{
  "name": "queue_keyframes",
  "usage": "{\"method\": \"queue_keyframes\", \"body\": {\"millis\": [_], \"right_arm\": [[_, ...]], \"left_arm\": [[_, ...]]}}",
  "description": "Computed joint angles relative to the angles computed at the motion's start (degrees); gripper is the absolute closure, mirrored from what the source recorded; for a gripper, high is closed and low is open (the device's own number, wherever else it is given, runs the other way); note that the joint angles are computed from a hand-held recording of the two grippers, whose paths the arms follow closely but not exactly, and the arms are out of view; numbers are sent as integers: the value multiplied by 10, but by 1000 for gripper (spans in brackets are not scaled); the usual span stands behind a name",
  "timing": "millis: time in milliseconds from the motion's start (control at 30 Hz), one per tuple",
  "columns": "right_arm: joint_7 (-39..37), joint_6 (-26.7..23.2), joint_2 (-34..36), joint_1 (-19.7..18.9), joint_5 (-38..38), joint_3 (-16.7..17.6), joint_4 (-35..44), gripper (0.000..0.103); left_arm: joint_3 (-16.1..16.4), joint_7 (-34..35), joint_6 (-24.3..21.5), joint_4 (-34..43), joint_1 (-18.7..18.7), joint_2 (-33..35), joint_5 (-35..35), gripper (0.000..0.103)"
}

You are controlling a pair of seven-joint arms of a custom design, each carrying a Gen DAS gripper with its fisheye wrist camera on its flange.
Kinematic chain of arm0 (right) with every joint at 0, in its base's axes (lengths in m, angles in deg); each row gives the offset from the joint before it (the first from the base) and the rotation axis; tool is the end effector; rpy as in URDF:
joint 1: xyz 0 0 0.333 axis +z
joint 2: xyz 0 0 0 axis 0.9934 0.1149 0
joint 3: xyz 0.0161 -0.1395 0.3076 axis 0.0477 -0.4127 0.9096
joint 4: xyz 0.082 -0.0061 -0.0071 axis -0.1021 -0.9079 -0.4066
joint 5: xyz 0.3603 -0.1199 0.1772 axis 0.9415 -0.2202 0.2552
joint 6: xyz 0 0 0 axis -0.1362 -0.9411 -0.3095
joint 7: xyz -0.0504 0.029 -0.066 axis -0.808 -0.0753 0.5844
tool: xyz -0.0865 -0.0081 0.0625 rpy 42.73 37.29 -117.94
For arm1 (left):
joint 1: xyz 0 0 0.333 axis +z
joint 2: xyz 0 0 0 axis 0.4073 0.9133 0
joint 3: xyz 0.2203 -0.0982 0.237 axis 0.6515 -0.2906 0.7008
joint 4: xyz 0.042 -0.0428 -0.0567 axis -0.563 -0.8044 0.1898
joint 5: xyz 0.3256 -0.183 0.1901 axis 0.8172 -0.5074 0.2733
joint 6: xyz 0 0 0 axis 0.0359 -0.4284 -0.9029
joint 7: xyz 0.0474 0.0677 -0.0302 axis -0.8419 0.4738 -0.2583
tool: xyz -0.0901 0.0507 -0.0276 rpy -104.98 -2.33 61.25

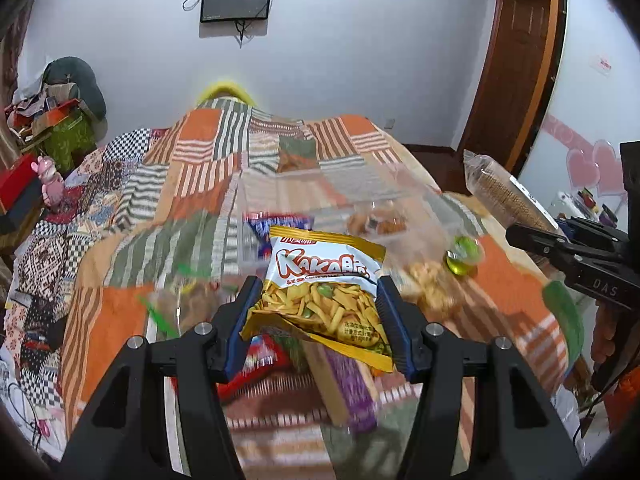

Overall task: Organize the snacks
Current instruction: 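Grasp the wrapped cookie roll with the right gripper and lift it, then drop the chips bag into the box with the left gripper while the right drops the cookie roll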

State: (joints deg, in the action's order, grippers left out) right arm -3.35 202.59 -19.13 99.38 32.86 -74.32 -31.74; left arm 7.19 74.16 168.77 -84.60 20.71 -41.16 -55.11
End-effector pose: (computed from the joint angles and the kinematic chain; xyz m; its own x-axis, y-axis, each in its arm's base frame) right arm 0.6331 0.2157 0.6120 0.5502 -0.8302 -0.0899 -0.5981 -0.3166 -0.7362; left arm 0.6262 -0.1526 0.5306 0.0331 -0.9918 0.1231 -0.6511 -0.1149 -0.7503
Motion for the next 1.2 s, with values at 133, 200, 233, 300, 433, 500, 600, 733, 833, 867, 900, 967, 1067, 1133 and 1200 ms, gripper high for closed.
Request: {"method": "queue_keyframes", "body": {"millis": [133,200,233,300,433,500,600,733,833,867,900,967,1067,1133,1200], "right_arm": [[19,15,32,2,-16,-3,40,68],[31,19,50,5,-24,-5,63,68],[37,19,59,6,-28,-5,73,68],[44,15,76,6,-29,-6,95,68],[68,7,115,12,-44,-10,139,68],[80,2,132,15,-51,-13,157,68],[99,-11,162,20,-66,-18,192,68],[124,-41,200,24,-84,-24,240,68],[131,-59,216,26,-95,-26,260,68],[132,-63,218,26,-98,-26,261,68],[131,-67,218,26,-101,-26,261,68],[132,-80,229,26,-105,-26,278,68],[132,-88,233,26,-109,-27,282,68],[127,-86,229,26,-112,-27,276,68],[118,-88,228,23,-109,-24,277,68]], "left_arm": [[4,0,-5,52,1,35,12,46],[4,6,-10,80,2,55,14,46],[3,11,-16,101,2,70,13,45],[0,21,-20,123,5,86,7,45],[-8,50,-39,183,8,134,-10,45],[-14,67,-50,209,10,155,-21,45],[-24,96,-73,254,13,192,-43,45],[-34,133,-106,306,13,234,-69,45],[-33,152,-130,343,6,263,-77,45],[-34,159,-138,353,4,271,-79,45],[-33,164,-143,361,2,277,-81,45],[-32,170,-158,381,-2,292,-85,45],[-35,178,-172,402,-3,308,-99,45],[-38,185,-180,412,-3,315,-108,45],[-30,182,-186,417,-10,318,-103,45]]}}
